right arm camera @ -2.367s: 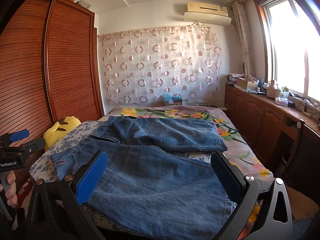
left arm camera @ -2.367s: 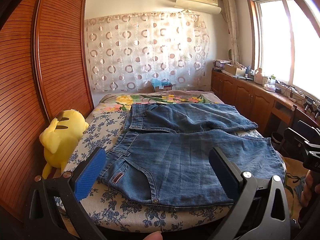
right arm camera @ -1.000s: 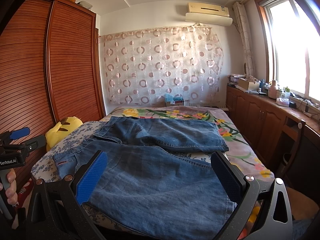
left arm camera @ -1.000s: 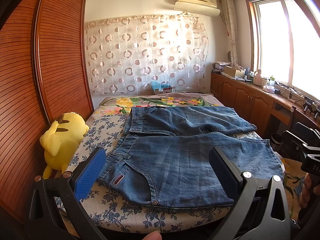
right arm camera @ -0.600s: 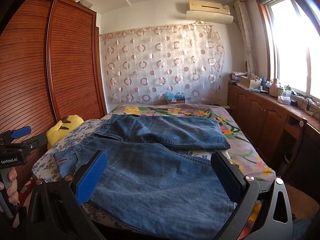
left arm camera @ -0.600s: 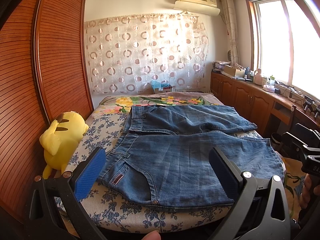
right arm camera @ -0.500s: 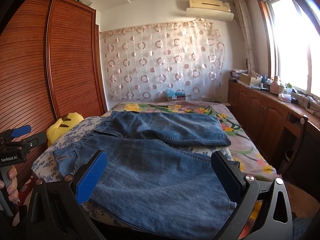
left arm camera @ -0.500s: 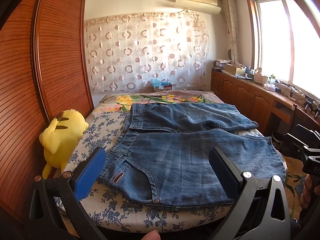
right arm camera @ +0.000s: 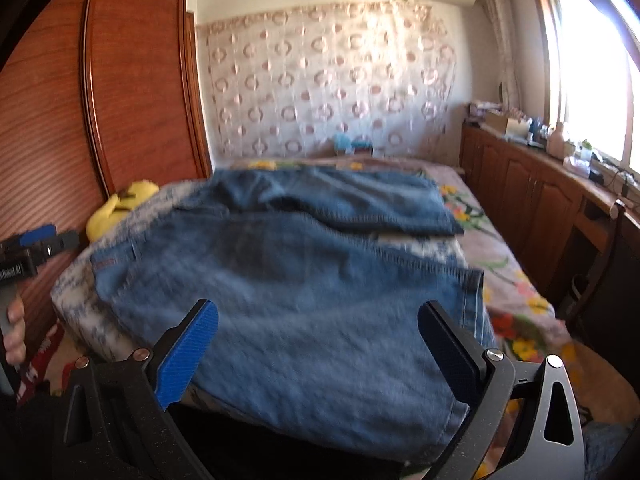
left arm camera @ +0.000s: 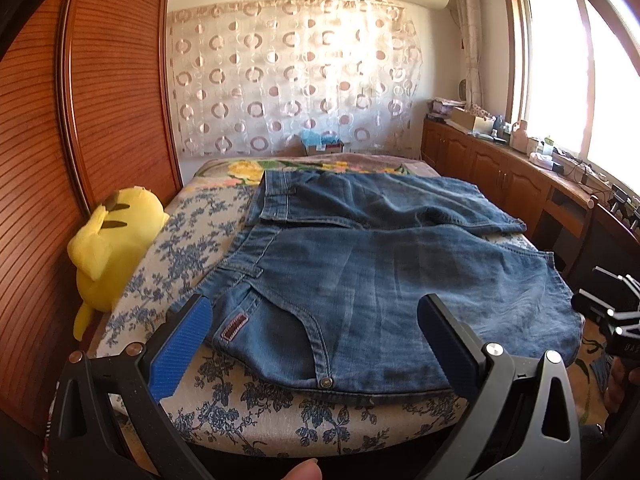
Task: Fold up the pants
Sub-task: 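Move the right gripper to the jeans leg hem and close on it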
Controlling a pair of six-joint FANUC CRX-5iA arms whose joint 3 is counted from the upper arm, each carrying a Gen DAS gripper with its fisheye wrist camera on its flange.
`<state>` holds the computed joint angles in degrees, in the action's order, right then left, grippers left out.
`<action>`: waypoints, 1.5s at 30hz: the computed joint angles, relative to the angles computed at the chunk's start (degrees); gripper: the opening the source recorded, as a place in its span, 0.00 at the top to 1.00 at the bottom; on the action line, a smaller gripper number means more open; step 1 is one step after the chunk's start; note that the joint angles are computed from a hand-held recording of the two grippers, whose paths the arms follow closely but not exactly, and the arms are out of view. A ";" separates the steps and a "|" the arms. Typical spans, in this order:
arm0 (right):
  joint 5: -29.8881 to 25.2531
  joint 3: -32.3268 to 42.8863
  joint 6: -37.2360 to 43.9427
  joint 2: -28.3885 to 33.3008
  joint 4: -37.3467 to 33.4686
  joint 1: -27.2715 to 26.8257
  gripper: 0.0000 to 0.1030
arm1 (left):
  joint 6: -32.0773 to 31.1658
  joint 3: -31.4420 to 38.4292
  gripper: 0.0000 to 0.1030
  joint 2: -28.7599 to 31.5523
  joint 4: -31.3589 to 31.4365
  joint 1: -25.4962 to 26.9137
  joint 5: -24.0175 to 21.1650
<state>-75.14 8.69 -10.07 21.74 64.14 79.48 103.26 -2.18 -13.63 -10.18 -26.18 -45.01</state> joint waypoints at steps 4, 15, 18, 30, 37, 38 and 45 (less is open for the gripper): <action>1.32 0.17 4.18 -0.94 -5.16 0.06 0.04 | -0.90 -0.70 0.00 0.40 1.13 0.65 -0.09; -1.36 3.74 12.73 -1.86 -14.70 0.05 0.11 | -3.05 -1.99 0.00 0.70 3.66 2.71 -0.50; -2.87 3.91 14.36 -2.17 -16.07 0.55 0.12 | -3.30 -2.33 0.00 0.88 4.12 3.36 -0.63; -6.59 1.04 14.89 -5.04 -17.00 2.22 0.22 | -3.81 -3.10 0.00 2.10 5.15 6.49 -1.80; -6.37 0.97 17.02 -4.32 -16.29 2.00 0.38 | -4.94 -4.47 0.00 2.85 6.03 10.54 -2.11; -5.86 1.03 17.82 -4.16 -16.17 1.69 0.43 | -5.20 -4.66 0.00 2.96 6.18 11.14 -2.25; -3.85 1.00 19.34 -4.53 -16.12 2.09 0.85 | -8.62 -6.32 0.00 3.34 10.02 14.26 -1.98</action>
